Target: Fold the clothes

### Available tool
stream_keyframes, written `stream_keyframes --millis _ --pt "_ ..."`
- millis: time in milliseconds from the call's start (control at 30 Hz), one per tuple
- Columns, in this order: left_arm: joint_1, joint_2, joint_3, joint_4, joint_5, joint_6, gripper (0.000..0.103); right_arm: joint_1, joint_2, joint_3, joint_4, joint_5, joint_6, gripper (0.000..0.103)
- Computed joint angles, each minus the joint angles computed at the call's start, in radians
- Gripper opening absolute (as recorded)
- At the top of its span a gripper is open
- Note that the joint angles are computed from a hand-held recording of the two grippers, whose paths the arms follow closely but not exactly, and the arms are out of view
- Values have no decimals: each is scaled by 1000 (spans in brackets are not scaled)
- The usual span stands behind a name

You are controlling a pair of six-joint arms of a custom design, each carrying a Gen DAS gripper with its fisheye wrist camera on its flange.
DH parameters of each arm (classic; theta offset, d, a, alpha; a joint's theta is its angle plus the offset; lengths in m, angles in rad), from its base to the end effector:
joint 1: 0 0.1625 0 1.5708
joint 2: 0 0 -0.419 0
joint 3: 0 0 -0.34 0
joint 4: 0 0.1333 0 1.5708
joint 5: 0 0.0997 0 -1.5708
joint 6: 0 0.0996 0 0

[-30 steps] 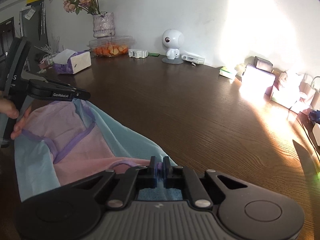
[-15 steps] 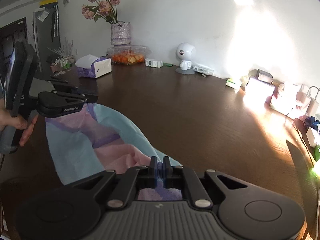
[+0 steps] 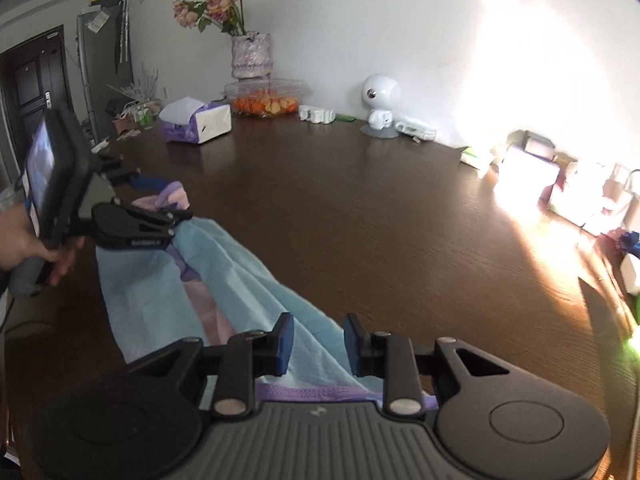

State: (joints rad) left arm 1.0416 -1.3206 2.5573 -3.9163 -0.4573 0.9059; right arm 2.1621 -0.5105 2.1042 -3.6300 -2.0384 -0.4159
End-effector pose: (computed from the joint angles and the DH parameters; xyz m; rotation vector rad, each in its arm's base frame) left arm 0.0412 -0.3705 0.3169 0.6341 1.7386 -0.8491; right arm 0.3448 -0.3549 -0.0074 1.1431 -2.3833 0.6782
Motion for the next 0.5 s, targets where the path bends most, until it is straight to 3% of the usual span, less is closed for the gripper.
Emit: stream_keyframes --millis 33,100,167,233,333,467,500 --pt "8 -4 -18 24 6 -25 66 0 10 -6 17 -1 0 24" --pt "33 -43 -61 166 5 -141 66 6 22 -14 54 -7 -3 7" --pt "66 -78 -112 314 -9 -263 66 23 33 -9 54 -28 -13 5" --pt "93 -91 -153 374 -31 -337 61 31 34 -6 52 -45 -6 5" --pt "138 -150 -208 562 -104 -527 42 33 33 6 36 -53 8 5" --pt "156 -165 -231 627 -115 -595 13 27 29 25 13 -44 19 5" --pt "157 -169 -229 629 -123 -593 10 25 28 24 14 -41 20 5"
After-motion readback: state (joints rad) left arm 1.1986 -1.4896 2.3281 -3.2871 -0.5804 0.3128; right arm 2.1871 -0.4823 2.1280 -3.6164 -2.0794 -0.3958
